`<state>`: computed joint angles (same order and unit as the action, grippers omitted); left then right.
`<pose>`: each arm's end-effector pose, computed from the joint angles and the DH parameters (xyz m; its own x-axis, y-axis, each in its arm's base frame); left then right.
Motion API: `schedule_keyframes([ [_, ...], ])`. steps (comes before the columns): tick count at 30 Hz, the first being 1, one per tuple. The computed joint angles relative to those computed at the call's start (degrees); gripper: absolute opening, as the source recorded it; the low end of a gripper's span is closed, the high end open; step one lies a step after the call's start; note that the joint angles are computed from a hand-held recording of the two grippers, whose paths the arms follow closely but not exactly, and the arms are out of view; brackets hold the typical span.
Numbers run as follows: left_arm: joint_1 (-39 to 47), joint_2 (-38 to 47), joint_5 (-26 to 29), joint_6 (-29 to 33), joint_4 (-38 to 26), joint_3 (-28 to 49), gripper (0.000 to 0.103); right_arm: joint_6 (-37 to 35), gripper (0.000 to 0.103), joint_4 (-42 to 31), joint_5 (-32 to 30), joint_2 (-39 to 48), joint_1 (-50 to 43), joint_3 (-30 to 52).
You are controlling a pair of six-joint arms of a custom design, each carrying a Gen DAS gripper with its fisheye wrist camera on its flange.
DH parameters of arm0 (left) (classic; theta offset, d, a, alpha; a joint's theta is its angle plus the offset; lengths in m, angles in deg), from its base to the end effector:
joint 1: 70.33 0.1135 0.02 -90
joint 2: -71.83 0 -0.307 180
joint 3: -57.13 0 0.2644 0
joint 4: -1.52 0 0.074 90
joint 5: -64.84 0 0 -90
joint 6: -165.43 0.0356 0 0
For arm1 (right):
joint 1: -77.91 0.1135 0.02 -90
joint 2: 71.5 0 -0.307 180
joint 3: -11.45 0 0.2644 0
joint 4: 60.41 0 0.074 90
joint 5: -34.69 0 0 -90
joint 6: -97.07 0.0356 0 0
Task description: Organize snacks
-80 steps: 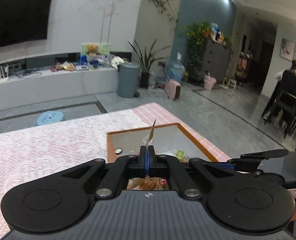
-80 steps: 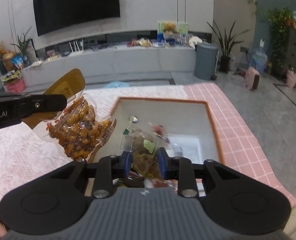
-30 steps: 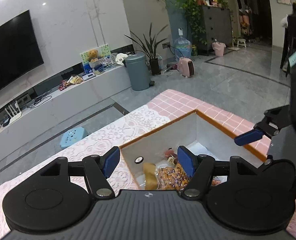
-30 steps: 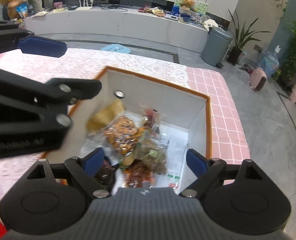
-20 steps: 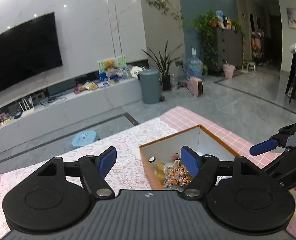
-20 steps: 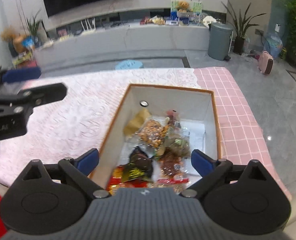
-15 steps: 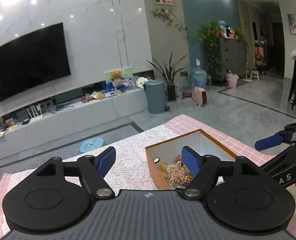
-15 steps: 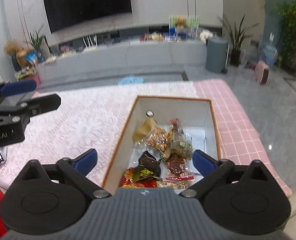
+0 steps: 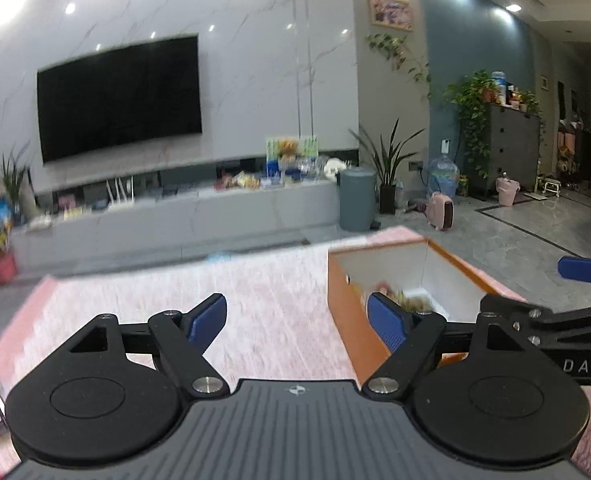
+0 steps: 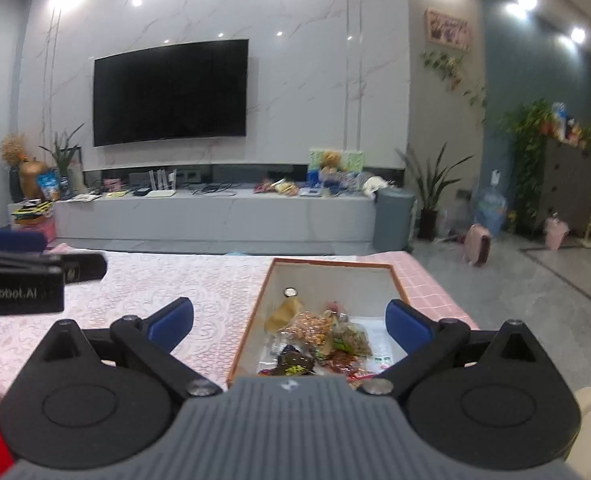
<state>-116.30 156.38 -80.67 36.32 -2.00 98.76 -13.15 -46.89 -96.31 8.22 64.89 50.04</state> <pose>0.1944 -0.1589 0.1708 -0.3986 -0.1016 -0.9115 -0.3081 0.9509 0.0287 0.2525 -0.0344 0.1949 -0.2867 -0.2014 -0.9366 -0.5280 0.8490 -0.0210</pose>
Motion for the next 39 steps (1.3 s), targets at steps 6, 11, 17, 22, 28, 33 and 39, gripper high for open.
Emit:
schedule_keyframes([
  [6,2.48,4.57,3.19,-1.37,7.01,-2.52,0.094,1.78,0.1,6.59,5.34,6.54,1.59,-1.99],
  [11,3.19,7.25,4.42,-2.95,10.23,-4.09,0.094,3.78,0.1,9.18,10.11,12.39,3.22,-0.55],
  [17,2.11,10.68,5.59,-7.38,9.59,-4.74,0.094,5.14,0.1,10.46,11.55,14.89,3.9,-0.75],
  [22,1.73,12.02,6.46,-9.68,7.27,-4.2,0.094,4.93,0.1,13.01,12.21,14.99,4.55,-2.27],
  [28,1.42,11.4,6.61,-10.95,5.31,-4.03,0.094,4.72,0.1,12.93,11.97,15.09,4.45,-2.37],
  [33,1.14,10.4,6.61,-11.57,3.94,-3.92,0.094,4.09,0.1,13.35,12.41,15.13,4.86,-2.69],
  [39,1.27,9.82,6.69,-11.4,2.66,-3.22,0.094,4.04,0.1,12.87,12.02,15.0,4.66,-2.56],
])
